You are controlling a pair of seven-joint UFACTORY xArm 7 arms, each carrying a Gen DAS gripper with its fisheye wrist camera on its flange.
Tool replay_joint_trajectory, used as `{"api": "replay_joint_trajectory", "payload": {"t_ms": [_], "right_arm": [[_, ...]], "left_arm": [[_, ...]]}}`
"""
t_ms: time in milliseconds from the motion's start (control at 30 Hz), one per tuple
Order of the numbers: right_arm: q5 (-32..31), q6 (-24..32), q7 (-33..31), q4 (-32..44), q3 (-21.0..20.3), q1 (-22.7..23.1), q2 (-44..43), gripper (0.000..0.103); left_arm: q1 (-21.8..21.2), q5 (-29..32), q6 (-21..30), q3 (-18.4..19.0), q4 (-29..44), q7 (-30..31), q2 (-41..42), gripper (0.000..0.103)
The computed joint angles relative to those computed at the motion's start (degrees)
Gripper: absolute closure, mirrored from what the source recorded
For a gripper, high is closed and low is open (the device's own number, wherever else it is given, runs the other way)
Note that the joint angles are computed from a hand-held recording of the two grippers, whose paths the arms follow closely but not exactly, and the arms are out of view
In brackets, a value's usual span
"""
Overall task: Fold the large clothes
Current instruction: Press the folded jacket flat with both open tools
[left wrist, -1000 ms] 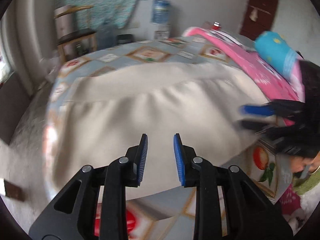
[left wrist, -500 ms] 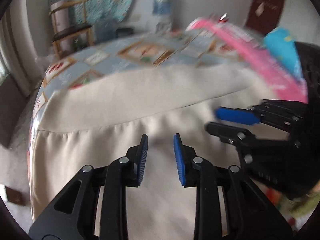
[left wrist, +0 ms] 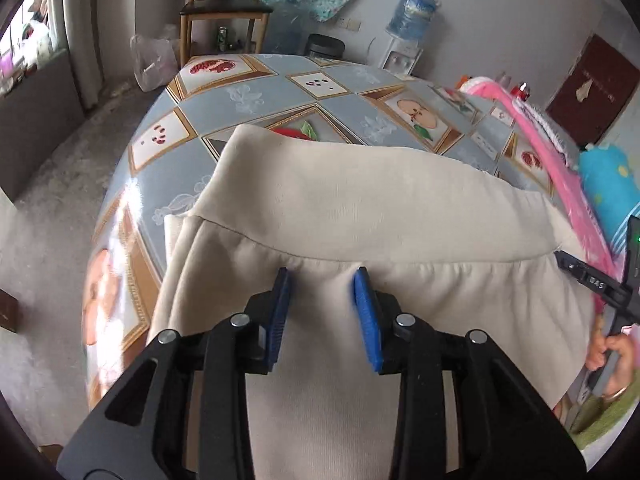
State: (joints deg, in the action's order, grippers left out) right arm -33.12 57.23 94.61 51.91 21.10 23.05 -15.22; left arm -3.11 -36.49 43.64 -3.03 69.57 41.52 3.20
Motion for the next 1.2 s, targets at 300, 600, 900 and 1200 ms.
{"api": "replay_joint_trajectory", "payload": {"t_ms": [300, 600, 900, 1200], "right_arm": [[-0.92, 11.15, 9.31, 3.70, 8.10, 6.15, 2.75, 0.049], [-14.64, 17.12, 15.08, 18.23, 8.95, 13.81, 14.24, 0.048], [-12.51, 12.46, 17.24, 20.26, 2.80, 19.65, 18.47, 0.042], [-6.57, 20.49, 21.76, 13.98, 2.17, 21.05, 13.83, 0.029]], "left_arm": [[-0.45, 0.27, -2.36, 3.03, -14.95, 8.73, -14.07, 0.068], [-5.69, -5.18, -1.60, 7.80, -22.66, 14.98, -26.58, 0.057], [-10.97, 1.67, -7.26, 7.82, -30.66, 10.83, -32.26, 0.045], [-10.38, 4.92, -10.42, 7.96, -30.69, 3.49, -29.24, 0.026]]}}
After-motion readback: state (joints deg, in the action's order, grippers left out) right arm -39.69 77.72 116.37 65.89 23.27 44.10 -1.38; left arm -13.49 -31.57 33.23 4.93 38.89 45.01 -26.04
